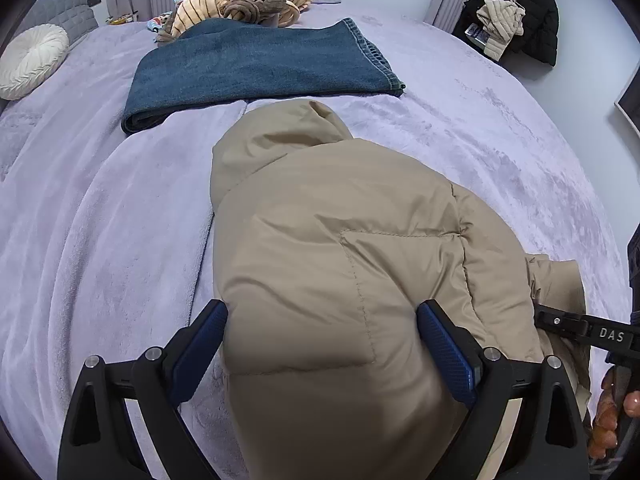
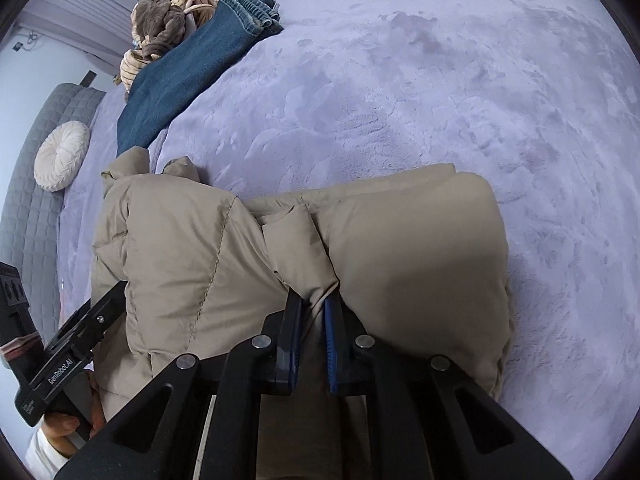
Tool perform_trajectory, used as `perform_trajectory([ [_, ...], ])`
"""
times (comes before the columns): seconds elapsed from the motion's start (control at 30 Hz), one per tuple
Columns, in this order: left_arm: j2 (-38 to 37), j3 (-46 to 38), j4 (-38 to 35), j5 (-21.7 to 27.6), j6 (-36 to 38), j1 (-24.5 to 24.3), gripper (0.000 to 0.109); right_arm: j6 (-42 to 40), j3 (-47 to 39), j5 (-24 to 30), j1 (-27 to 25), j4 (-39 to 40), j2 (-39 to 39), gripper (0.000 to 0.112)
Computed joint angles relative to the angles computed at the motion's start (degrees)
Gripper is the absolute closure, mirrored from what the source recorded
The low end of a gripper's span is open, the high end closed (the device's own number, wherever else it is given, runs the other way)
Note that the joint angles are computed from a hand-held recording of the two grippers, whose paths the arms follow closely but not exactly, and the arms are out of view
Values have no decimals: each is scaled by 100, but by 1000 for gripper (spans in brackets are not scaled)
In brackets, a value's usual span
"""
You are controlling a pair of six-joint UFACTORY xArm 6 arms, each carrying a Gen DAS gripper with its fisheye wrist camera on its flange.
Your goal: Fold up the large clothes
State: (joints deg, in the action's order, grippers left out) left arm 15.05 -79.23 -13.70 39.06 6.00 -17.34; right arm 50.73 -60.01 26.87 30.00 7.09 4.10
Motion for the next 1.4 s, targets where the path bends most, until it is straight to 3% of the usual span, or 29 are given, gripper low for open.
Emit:
perform_trajectory([
  [0.27, -55, 105, -170, -14, 3, 82, 12, 255, 271, 250, 213, -207, -785, 98],
  [0.6, -261, 160, -144, 160, -73, 133, 12, 742, 461, 673, 956, -744, -1502, 98],
  [1.03, -2091, 1849, -229, 531, 310, 333, 12, 956, 706, 999, 1349, -693, -1431, 98],
  [1.1, -2259, 2087, -157, 608, 220, 327, 6, 1036, 794, 951, 1368, -680, -1432, 98],
  [1.4, -2735, 2283, 98, 1169, -40, 355, 6, 1614, 624, 1419, 1548, -1026, -1485, 98],
])
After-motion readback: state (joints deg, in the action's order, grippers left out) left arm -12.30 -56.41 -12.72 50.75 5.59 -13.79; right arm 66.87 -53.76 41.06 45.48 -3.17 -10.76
